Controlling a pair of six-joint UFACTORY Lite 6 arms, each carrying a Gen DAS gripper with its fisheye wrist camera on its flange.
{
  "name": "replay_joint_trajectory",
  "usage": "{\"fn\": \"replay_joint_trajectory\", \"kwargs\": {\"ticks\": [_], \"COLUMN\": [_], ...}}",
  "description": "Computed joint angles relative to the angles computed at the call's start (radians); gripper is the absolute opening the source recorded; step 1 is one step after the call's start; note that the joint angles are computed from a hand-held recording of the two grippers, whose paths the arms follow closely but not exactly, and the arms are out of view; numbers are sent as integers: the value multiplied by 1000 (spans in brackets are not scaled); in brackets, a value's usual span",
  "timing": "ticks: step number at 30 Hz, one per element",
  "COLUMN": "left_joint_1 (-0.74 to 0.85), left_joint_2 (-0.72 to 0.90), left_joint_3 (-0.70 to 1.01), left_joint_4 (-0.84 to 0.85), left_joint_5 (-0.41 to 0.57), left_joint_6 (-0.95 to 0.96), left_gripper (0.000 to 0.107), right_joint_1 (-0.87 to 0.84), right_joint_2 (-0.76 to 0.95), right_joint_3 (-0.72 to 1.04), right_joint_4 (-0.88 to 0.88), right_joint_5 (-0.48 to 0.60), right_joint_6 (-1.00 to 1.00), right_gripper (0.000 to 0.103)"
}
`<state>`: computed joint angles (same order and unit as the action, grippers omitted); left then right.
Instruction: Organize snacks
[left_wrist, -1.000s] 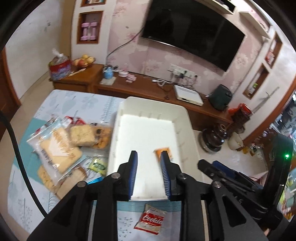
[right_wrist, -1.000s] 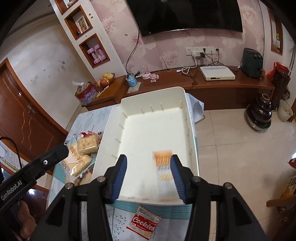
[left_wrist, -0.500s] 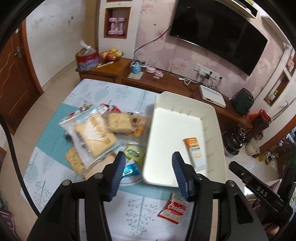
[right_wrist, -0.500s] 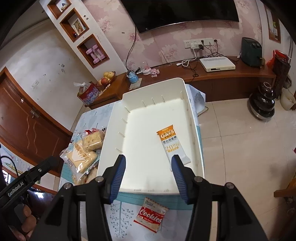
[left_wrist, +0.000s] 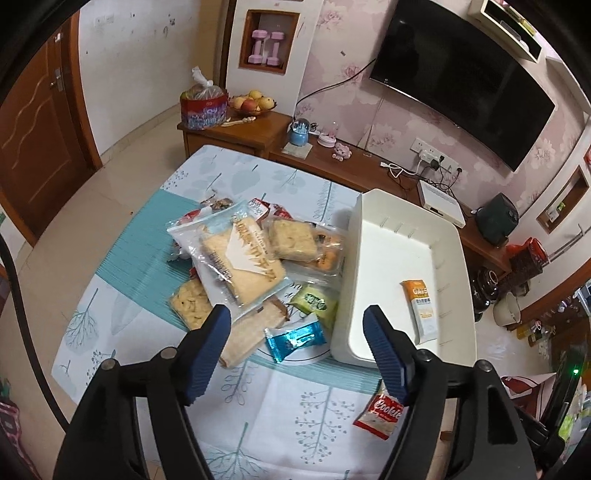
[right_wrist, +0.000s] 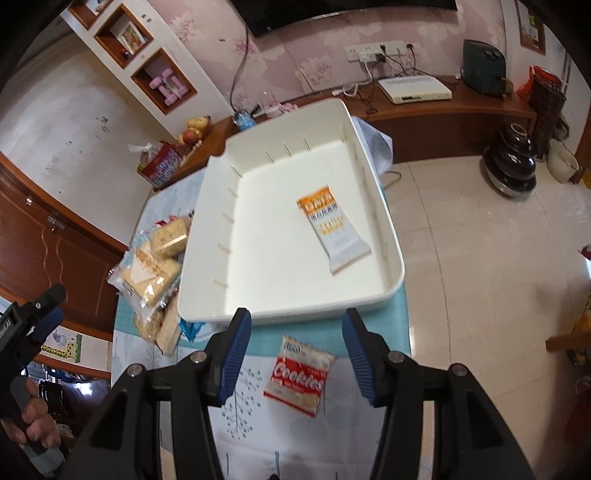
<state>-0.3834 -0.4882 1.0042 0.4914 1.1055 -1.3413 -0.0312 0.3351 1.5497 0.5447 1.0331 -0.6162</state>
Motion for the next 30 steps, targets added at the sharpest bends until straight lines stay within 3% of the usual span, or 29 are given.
{"fn": "replay_joint_trajectory", "kwargs": {"ticks": [4, 9, 12, 15, 21, 30], "left_joint_1": [141, 393, 574, 710, 948, 1065], "left_joint_2": [-82, -151, -162, -150, -55, 194], "left_joint_3": [-85, -182, -230, -267, -323, -314], "left_joint_4": [-107, -320, -483, -623, -902, -1128], "left_joint_5": [-78, -177, -225, -253, -313, -413], "left_joint_6": [150, 458, 691, 881, 1264, 1569], "left_gripper": [74, 75, 81, 82, 82, 82], "right_joint_1": [20, 43, 60, 75, 121, 175], "right_joint_2": [-15, -35, -43, -44, -51, -50], "right_joint_3": [-30, -77, -105, -133, -199, -291], "right_joint_4": [-57, -105, -134, -147, -181, -237], "right_joint_5": [-13, -21, -24, -25, -42, -77], "right_joint_6": [94, 202, 267, 328, 428, 545], "right_gripper": [52, 52, 52, 57, 58, 60]}}
